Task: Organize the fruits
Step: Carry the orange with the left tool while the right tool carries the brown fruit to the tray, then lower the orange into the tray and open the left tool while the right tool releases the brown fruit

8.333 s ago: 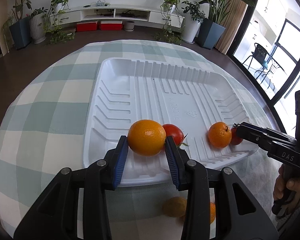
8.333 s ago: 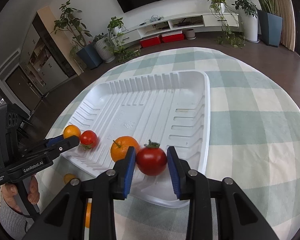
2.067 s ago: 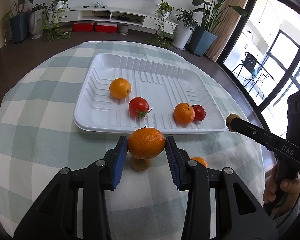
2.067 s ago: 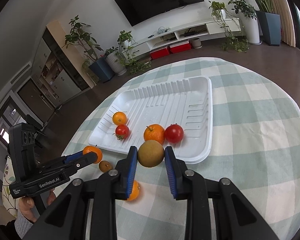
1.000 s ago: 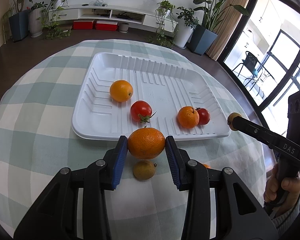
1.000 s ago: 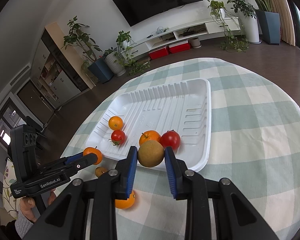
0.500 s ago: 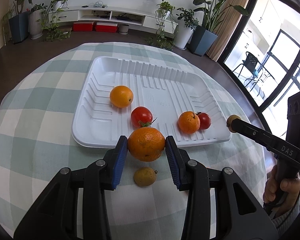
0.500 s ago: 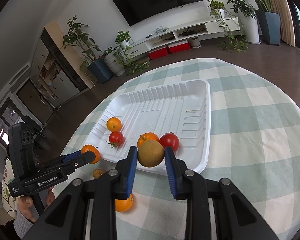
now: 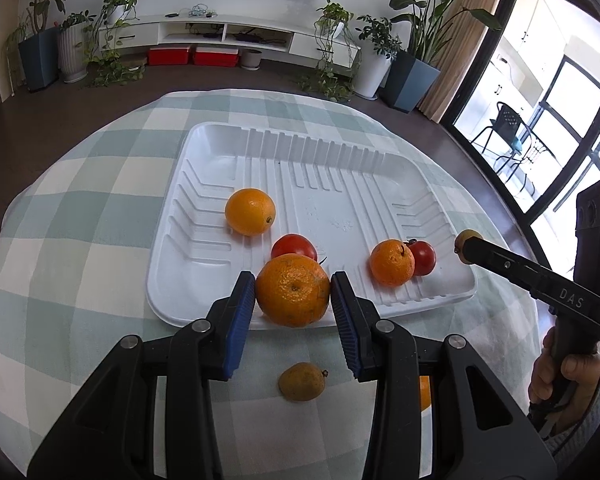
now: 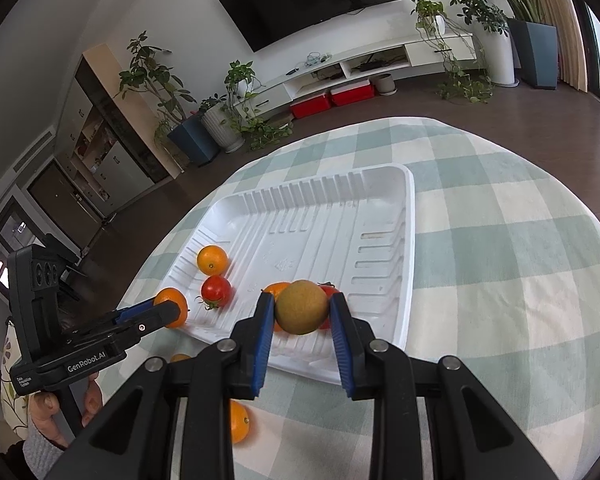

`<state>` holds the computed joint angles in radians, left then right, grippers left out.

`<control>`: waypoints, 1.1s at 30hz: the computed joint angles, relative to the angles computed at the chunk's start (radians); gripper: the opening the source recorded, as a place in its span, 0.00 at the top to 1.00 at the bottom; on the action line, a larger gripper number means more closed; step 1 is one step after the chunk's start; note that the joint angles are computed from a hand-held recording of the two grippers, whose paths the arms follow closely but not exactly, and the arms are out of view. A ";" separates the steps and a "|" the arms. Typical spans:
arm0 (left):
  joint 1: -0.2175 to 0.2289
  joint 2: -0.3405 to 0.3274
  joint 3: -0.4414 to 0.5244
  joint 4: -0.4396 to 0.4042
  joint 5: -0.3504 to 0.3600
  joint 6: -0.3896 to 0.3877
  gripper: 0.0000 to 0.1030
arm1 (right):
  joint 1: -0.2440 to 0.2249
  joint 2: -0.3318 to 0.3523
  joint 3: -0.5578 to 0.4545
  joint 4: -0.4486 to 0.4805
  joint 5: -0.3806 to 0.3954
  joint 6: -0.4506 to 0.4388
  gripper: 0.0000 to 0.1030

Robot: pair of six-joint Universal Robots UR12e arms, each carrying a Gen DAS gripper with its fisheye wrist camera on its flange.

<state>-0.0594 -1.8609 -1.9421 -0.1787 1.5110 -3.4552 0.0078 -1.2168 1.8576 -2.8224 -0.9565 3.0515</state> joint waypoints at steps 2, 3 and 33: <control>0.002 -0.004 0.003 0.001 0.004 -0.001 0.65 | 0.002 0.006 -0.007 -0.001 -0.009 0.001 0.70; 0.003 -0.005 0.005 0.001 0.006 0.000 0.65 | 0.003 0.010 -0.011 0.000 -0.013 0.002 0.70; 0.021 -0.035 0.026 -0.012 0.020 -0.009 0.65 | 0.037 0.078 -0.096 0.062 -0.100 -0.041 0.70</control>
